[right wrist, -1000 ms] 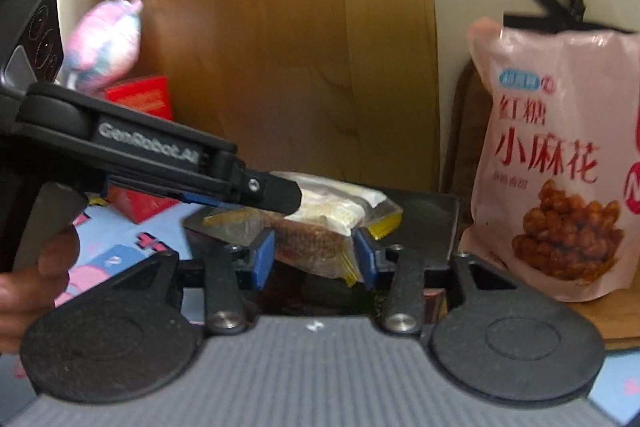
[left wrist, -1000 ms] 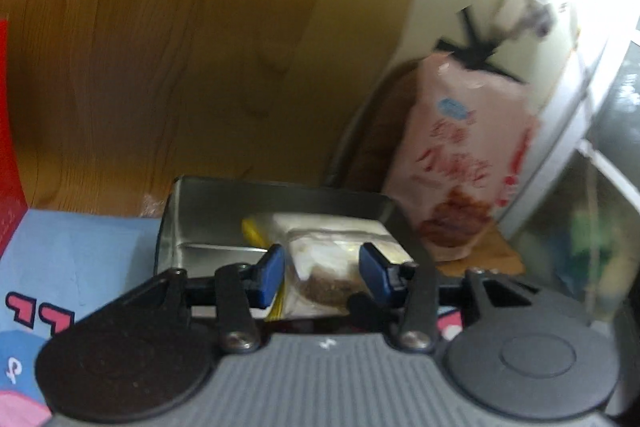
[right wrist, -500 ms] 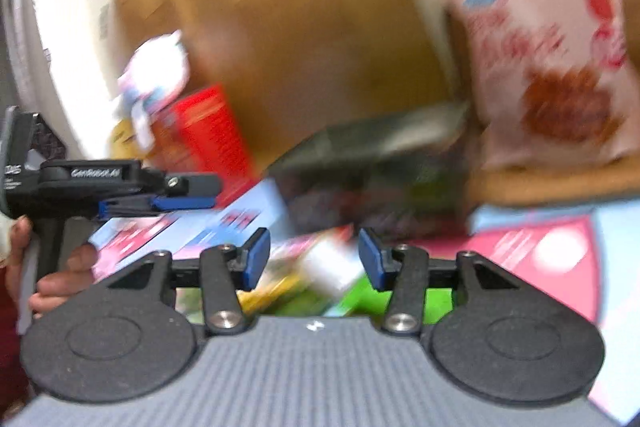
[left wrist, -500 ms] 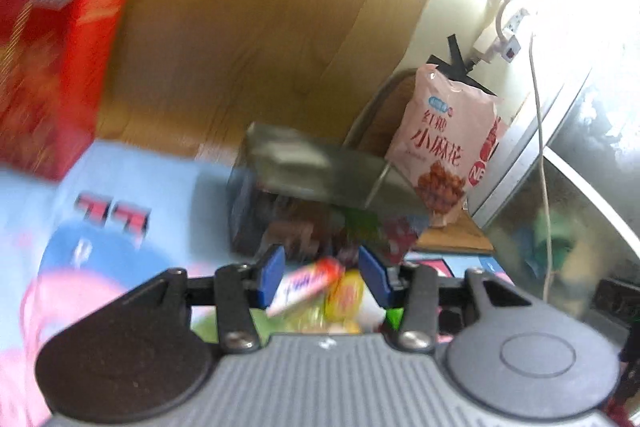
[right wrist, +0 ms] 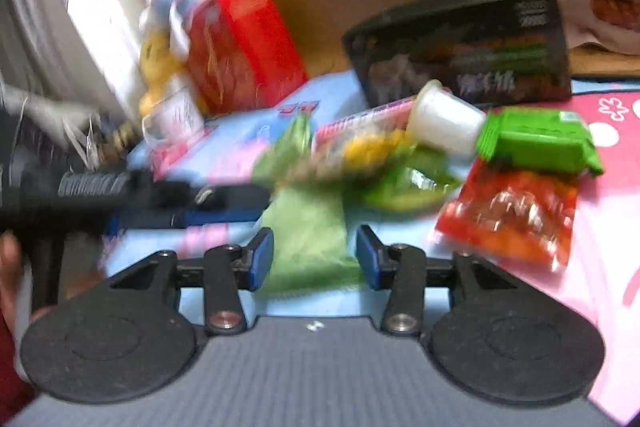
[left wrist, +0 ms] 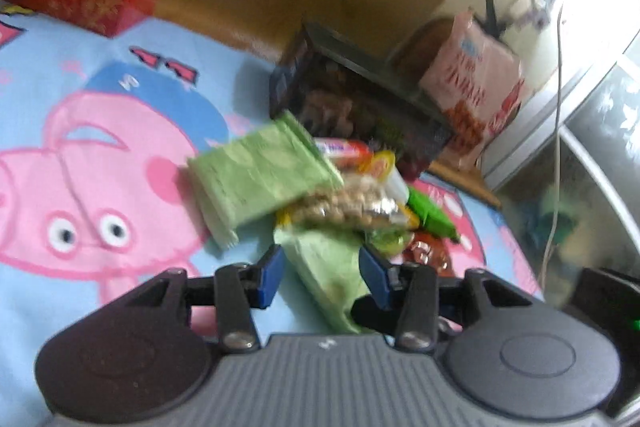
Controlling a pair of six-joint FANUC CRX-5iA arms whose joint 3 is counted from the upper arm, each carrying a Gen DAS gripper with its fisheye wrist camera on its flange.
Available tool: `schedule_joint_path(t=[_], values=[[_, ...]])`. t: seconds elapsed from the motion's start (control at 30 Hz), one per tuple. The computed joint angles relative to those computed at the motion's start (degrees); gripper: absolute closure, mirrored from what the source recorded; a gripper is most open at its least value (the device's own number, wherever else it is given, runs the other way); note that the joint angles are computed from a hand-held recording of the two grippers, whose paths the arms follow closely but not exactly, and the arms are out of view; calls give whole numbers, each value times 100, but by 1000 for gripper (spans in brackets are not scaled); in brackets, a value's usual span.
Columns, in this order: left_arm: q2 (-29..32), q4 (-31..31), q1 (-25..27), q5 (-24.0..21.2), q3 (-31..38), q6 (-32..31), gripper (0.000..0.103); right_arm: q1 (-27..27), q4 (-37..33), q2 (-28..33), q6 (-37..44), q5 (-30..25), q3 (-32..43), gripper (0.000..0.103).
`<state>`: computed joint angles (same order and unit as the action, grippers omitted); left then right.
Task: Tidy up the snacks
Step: 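Move the left tool to the light green wrapped cake and grasp it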
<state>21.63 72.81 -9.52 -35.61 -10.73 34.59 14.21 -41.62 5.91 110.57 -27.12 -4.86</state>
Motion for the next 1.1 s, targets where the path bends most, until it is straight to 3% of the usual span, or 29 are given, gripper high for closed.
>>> schedule_joint_path(t=[0.03,0.1,0.23,0.3,0.37,0.43,0.47,0.53,0.63,0.7,0.77,0.8,0.87,0.93,1.0,1.1], values=[[87,-133,20,-202,90,98,73,33,92,-66,58,-23,-55,66],[-1,124,-57,-270,-114,-126,75,-44,81,-181,210,-328,-69,73],[-262,-91,-176,-395,-396,-517,75,-385,-243,-544,756,-1112,-289,73],[-453,-32,-334,-187,-627,-839,73,-413,-376,-815,958,-1249,-567,71],[-528,-146,-397,-222,-688,-864,71,-325,-511,-1117,1084,-1034,-924,63],[-643,-310,-421,-255,-760,-858,69,-179,-508,-1327,955,-770,-1168,62],[-697,-438,-421,-241,-778,-802,63,-83,-376,-1424,812,-630,-1276,62],[-872,-497,-423,-22,-921,-770,53,153,119,-1653,403,-273,-1535,59],[-1099,-490,-278,114,-1125,-520,51,463,1075,-1901,-199,317,-1912,47],[-1160,-459,-75,-149,-1191,-192,54,277,900,-1789,94,351,-1777,47],[-1264,-301,46,-392,-1354,-72,55,-187,25,-1467,846,45,-1324,49],[-1311,-228,98,-554,-1434,-41,59,-391,-356,-1285,1131,-124,-1101,51],[-1331,-98,165,-935,-1526,4,63,-601,-634,-870,1147,-391,-679,69],[-1247,-1,118,-1218,-1515,66,64,-685,-707,-554,1021,-583,-403,71],[-1155,-136,-10,-1138,-1404,158,66,-777,-757,-333,797,-884,-225,73],[-1071,-433,-149,-779,-1219,377,68,-961,-1167,-566,1117,-1092,-472,73]])
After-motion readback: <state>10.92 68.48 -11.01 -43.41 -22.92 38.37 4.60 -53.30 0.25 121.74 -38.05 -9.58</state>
